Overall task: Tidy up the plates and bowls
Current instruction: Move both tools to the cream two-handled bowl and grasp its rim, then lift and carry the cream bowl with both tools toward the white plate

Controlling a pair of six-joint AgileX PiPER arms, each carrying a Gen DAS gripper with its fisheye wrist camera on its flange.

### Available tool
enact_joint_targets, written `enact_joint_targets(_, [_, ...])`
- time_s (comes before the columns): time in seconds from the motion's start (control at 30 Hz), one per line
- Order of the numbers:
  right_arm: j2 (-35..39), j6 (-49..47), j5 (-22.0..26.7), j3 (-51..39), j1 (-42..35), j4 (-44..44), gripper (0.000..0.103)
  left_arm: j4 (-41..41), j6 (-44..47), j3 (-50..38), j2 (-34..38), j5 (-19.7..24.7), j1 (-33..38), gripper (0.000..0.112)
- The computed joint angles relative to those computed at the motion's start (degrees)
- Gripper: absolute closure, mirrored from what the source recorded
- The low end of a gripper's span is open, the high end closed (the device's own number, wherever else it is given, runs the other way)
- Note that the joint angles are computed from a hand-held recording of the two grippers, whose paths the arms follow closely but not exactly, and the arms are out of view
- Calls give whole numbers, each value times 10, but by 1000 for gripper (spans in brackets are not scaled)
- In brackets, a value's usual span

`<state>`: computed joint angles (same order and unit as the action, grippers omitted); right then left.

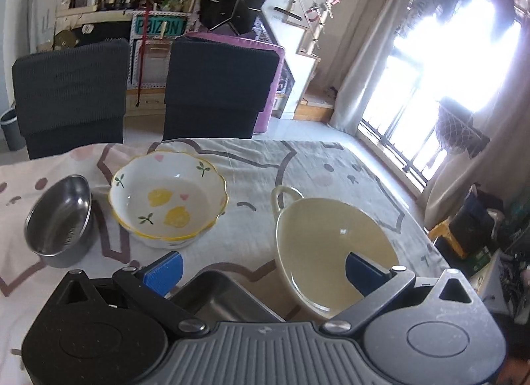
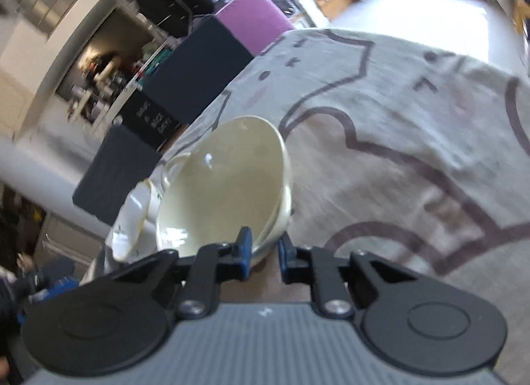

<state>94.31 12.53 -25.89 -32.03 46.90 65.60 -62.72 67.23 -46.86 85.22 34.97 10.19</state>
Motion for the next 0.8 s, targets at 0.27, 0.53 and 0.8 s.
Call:
enact_joint_targets(0.27, [-71,-81,0,64,-50,21,89,-44,-17,-28,52,6,-20,19])
enact_joint_targets(0.53, [-112,-189,83,72,-148,3,88,-22,-66,-79,142,-3,-82,55])
enact_joint_targets(0.8, [-79,-213,119,36,-184,-50,78,-12,-86,-118,197,-36,-123,68])
